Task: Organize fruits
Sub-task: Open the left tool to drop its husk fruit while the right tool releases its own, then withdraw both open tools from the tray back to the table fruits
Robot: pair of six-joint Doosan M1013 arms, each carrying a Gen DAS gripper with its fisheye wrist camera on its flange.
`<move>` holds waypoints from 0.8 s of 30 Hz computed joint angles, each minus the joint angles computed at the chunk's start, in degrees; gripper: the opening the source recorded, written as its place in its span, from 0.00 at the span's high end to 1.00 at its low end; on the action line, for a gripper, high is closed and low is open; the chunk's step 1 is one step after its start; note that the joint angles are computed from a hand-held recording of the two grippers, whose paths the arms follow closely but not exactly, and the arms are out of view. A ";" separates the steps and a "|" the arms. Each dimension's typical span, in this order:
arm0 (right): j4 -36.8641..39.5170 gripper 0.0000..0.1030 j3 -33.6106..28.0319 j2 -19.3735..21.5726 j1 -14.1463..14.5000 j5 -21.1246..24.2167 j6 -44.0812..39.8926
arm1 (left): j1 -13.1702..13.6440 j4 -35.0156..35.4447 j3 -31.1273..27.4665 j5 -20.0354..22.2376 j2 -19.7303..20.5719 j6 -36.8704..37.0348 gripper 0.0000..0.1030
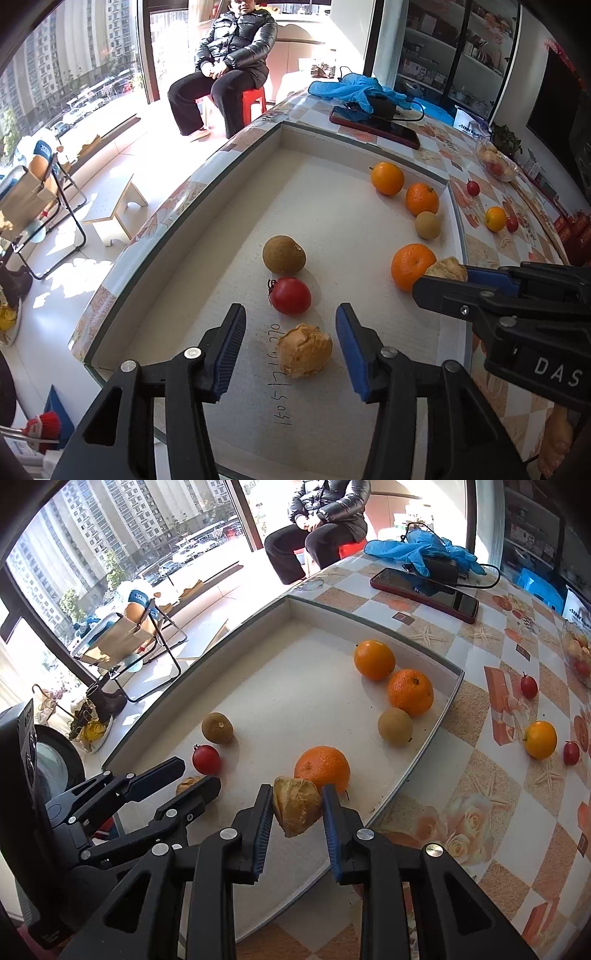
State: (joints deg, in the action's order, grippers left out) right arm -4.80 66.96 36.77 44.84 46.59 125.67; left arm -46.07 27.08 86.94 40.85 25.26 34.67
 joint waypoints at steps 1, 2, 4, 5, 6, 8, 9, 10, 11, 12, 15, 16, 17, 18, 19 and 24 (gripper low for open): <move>0.17 0.73 -0.06 0.02 -0.03 0.07 -0.24 | -0.10 1.17 0.22 -0.39 -0.16 -1.20 0.23; 0.13 0.70 -0.11 0.03 -0.02 0.17 -0.28 | -0.16 1.88 0.45 -0.94 -0.38 -1.90 0.22; -0.20 0.22 0.05 -0.14 -0.01 -0.31 0.26 | -0.10 1.41 0.25 -0.92 -0.44 -1.07 0.21; 0.52 0.01 1.09 -0.76 -0.16 -2.68 -0.22 | -0.11 1.34 0.05 -0.73 -0.40 -0.88 0.21; -0.37 0.00 1.82 -1.33 -0.07 -4.07 0.80 | -0.14 1.55 -0.02 -0.59 -0.48 -0.88 0.21; -3.79 0.00 2.00 -1.94 0.23 -3.79 2.94 | -0.23 1.83 -0.45 -0.20 -0.51 -0.57 0.21; -5.30 0.00 2.27 -2.32 0.32 -3.78 3.58 | -0.25 1.57 -0.71 -0.14 -0.57 0.00 0.21; -7.33 0.00 2.74 -2.83 0.37 -3.68 4.75 | -0.29 1.25 -1.02 -0.33 -0.66 0.67 0.21; -9.57 0.00 3.29 -3.36 0.37 -3.39 6.18 | -0.33 1.01 -1.31 -0.71 -0.80 1.35 0.21; -11.94 0.00 3.91 -3.91 0.30 -2.91 7.91 | -0.41 0.61 -1.86 -0.80 -0.83 2.22 0.21; -19.16 0.00 6.55 -5.87 -0.34 -0.66 14.88 | -0.82 -0.47 -3.73 -2.30 -0.84 5.15 0.21; -20.77 0.00 7.80 -6.71 -0.80 -0.27 17.00 | -1.10 -0.65 -4.64 -2.72 -0.64 6.25 0.21; -21.95 0.00 9.23 -7.61 -1.31 -0.14 18.99 | -1.43 -0.95 -5.71 -3.15 -0.30 7.72 0.21; -23.09 0.00 10.65 -8.47 -1.81 0.25 20.99 | -1.80 -1.59 -7.05 -3.32 0.26 9.69 0.21; -24.40 0.00 11.92 -9.21 -2.37 1.18 23.02 | -2.21 -2.60 -8.64 -3.20 1.09 12.20 0.21; -26.79 0.00 19.11 -12.63 -4.81 3.53 30.83 | -4.13 -8.67 -18.93 0.88 7.81 22.85 0.21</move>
State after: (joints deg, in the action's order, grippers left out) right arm -31.59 86.06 24.14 40.02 50.13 156.50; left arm -50.19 18.41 68.01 41.73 33.08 57.52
